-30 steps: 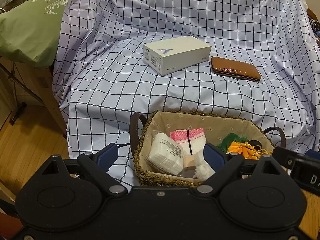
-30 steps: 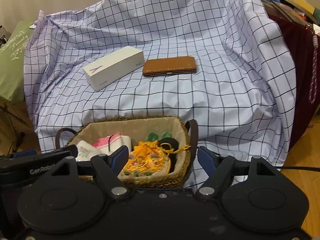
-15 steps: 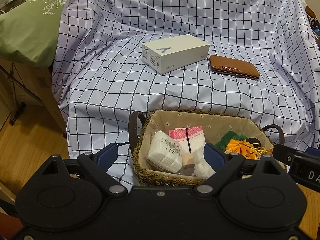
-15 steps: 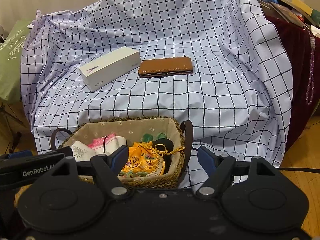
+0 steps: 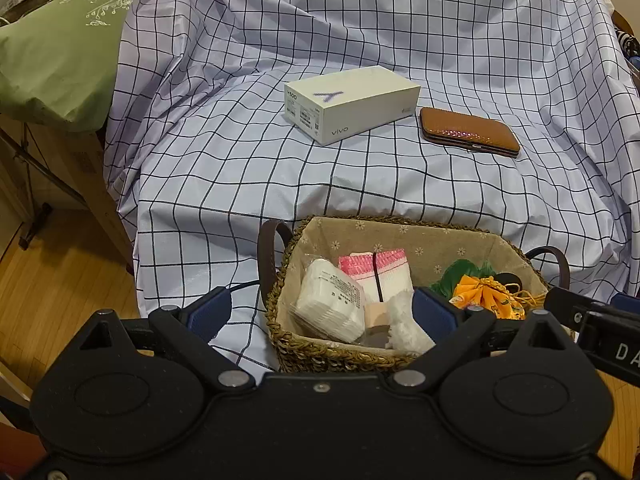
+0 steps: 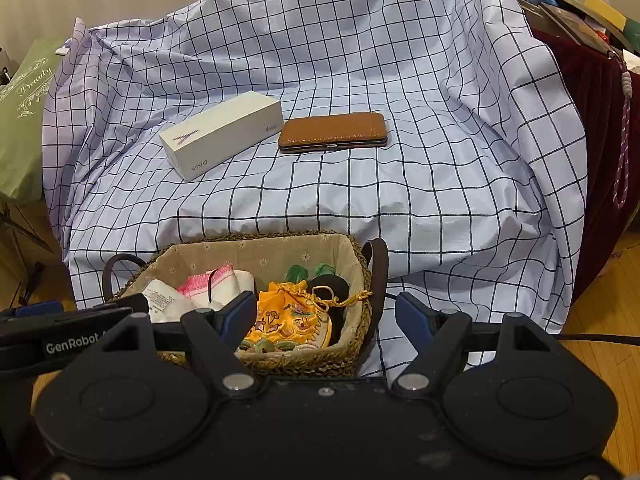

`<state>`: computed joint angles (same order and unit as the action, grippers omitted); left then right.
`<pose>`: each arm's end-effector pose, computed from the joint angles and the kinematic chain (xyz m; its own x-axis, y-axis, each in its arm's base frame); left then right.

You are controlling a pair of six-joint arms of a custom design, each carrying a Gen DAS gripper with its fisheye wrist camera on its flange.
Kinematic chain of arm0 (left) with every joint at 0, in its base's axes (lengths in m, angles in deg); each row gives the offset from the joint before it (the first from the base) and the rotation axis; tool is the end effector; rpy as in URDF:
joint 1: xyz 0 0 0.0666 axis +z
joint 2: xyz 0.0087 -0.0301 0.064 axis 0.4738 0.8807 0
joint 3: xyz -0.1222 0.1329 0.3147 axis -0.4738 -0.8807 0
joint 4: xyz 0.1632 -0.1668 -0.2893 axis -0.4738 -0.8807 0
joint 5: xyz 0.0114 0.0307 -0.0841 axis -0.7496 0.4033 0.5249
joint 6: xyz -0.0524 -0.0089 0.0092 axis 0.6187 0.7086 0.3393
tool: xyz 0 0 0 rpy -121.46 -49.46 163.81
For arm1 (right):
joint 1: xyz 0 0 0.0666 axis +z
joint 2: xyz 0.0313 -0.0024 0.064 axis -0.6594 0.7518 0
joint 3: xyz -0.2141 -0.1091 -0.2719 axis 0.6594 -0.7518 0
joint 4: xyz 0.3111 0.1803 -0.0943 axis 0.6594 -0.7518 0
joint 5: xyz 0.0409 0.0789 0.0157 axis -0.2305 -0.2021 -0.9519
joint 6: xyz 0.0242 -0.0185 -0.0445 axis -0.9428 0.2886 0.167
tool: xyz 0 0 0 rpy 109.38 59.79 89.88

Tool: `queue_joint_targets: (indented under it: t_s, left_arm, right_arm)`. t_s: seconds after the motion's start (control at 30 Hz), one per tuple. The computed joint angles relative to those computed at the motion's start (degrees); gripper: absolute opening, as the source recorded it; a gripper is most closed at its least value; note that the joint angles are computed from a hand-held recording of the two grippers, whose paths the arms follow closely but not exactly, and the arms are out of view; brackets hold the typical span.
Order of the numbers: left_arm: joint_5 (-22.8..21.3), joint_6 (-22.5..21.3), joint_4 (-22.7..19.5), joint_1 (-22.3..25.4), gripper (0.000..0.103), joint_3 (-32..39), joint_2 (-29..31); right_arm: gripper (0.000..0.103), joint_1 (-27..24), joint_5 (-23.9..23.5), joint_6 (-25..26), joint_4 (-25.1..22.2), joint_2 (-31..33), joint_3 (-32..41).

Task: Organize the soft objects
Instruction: 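Open the right gripper to release the pouch into the basket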

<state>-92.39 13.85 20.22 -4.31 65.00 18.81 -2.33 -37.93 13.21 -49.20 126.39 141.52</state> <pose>0.3327 -0.1947 0.3568 -0.7282 -0.1289 -0.6732 -0.1568 0.9874 -0.0194 0.2975 0.2246 0.3956 -0.7496 0.0145 -0.6617 -0.0633 0.9936 0.0935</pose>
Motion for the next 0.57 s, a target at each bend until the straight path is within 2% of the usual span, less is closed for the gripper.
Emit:
queue_joint_targets:
  t_s: [0.57]
  left_arm:
    - [-1.07,0.5,-0.39,-0.23,0.095,-0.02,0.06]
  right_arm:
    - [0.076,0.08,0.07,-0.05,-0.02,0.05,0.04]
